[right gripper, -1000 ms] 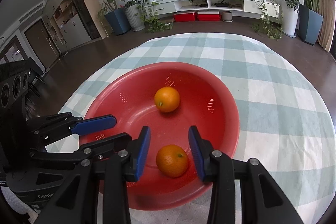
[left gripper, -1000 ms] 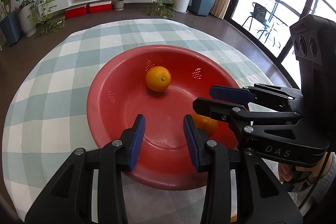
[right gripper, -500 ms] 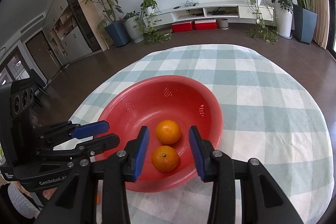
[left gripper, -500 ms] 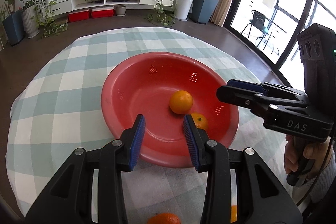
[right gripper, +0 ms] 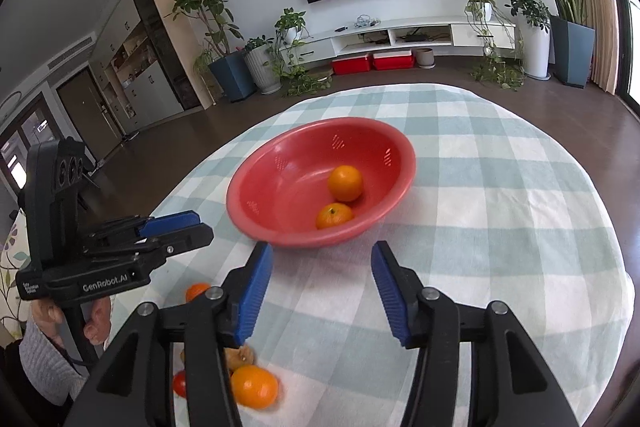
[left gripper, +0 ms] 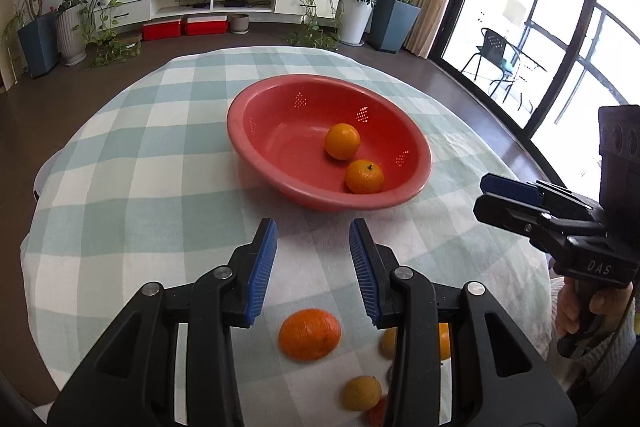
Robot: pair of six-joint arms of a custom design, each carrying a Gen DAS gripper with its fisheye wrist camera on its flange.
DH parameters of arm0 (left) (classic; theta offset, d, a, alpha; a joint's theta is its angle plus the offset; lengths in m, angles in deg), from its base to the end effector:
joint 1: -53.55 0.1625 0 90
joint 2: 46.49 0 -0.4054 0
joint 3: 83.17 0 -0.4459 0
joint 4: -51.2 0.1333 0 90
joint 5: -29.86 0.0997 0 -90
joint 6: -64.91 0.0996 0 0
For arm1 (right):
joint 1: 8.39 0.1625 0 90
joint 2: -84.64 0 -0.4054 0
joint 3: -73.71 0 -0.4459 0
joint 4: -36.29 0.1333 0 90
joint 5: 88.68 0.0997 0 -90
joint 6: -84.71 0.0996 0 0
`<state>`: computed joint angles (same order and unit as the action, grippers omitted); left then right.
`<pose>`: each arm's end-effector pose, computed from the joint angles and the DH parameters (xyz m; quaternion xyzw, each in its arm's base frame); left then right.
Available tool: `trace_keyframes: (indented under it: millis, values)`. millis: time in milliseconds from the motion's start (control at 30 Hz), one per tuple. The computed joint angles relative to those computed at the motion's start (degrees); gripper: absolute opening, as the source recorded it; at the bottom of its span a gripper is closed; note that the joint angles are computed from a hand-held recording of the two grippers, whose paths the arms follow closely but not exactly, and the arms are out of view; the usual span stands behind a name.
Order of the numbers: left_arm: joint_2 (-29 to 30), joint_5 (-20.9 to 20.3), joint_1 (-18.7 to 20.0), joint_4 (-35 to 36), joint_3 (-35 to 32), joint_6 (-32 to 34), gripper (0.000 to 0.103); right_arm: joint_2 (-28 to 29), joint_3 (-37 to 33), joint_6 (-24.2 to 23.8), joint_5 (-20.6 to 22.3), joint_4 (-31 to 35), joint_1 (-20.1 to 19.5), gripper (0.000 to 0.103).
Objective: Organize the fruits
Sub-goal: 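Withdraw both open tools from the bowl back to the fruit cluster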
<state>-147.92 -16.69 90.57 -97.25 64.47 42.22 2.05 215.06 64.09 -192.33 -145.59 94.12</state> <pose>-0.1508 -0.3664 0.1884 0.2032 0.9019 -0.3040 0.2299 0.1981 -0.3862 0.1567 0.2389 -0.9219 0.2742 0.1336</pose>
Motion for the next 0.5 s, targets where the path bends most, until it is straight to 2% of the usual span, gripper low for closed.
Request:
trace_keyframes:
  millis: [100,233,500]
  values:
    - [-3.5,0.11,-1.42,3.4,2.09,-2.95,0.036,-0.35,2.64,-1.85,-2.22,-2.54,1.85,0.056]
    - [-7.25,0.29,-3.41,7.82,4.3,-6.29,0.036,-1.16,5.81,-2.46,-2.57,-3.02,2.82,0.056]
    - [-10.9,1.45,-6.16,12.72,6.71,-9.41,0.036,-0.08,8.59,-3.51,-5.03,-3.9,5.06,0.056]
